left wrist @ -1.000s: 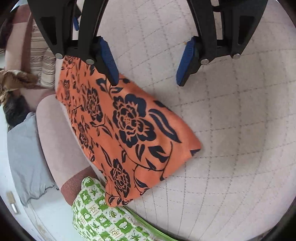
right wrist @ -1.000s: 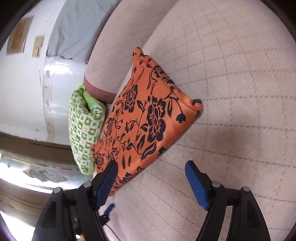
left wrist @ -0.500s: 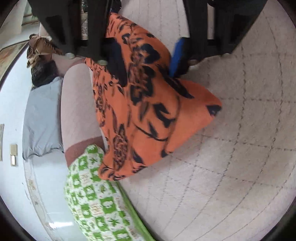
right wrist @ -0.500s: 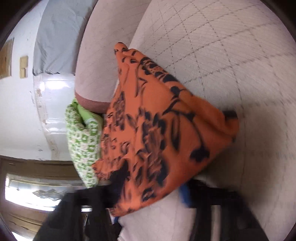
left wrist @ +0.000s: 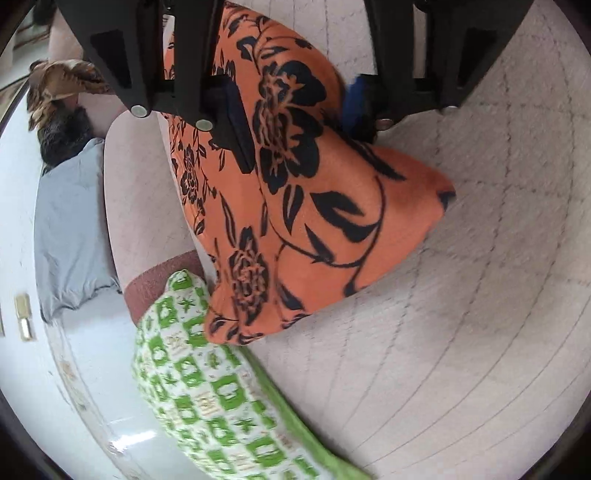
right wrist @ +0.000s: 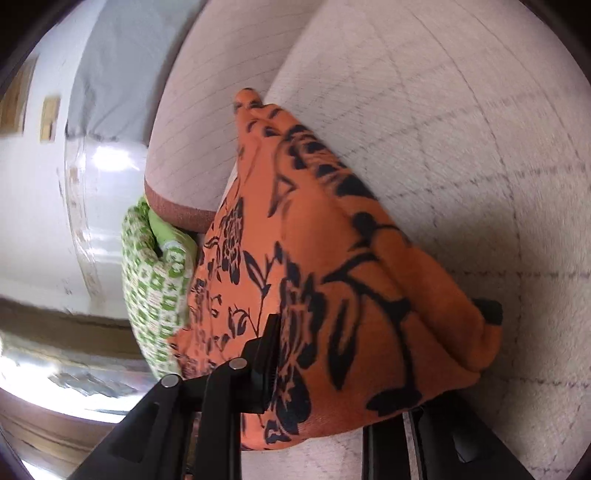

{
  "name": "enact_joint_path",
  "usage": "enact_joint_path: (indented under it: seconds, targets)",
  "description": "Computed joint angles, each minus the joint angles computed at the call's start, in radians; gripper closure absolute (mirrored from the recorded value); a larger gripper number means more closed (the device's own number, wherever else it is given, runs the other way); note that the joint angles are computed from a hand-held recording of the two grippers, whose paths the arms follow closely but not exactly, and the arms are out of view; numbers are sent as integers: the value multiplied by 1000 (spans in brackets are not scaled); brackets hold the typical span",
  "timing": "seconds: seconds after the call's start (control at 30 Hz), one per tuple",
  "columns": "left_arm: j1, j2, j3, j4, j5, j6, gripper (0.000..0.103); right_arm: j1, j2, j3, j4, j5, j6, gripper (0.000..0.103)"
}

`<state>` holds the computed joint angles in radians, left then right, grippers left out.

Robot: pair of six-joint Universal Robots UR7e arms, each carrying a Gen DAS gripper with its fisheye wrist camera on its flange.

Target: Fold small clothes

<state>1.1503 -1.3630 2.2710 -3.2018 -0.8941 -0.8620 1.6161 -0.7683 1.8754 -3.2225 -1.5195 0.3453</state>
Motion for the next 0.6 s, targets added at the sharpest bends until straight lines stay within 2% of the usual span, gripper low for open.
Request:
enact_joint_path:
  seconds: [0.03, 0.23, 0.27, 0.47, 0.6]
  targets:
    - [1, 1, -6, 20, 9, 9, 77, 14, 2, -4, -4, -34, -13, 82]
    - [13, 14, -5, -1, 9, 23, 86, 74, 8, -21, -13, -163, -81, 86]
    - [8, 12, 0, -9, 13, 20, 86, 91, 10, -24, -23, -195, -107, 86]
    - [-54, -22, 36, -29, 69, 52, 89, 151, -3, -5, -96, -277, -203, 88]
    - [-100, -84, 90, 16, 96, 8, 89, 187, -16, 14, -112, -331, -260, 88]
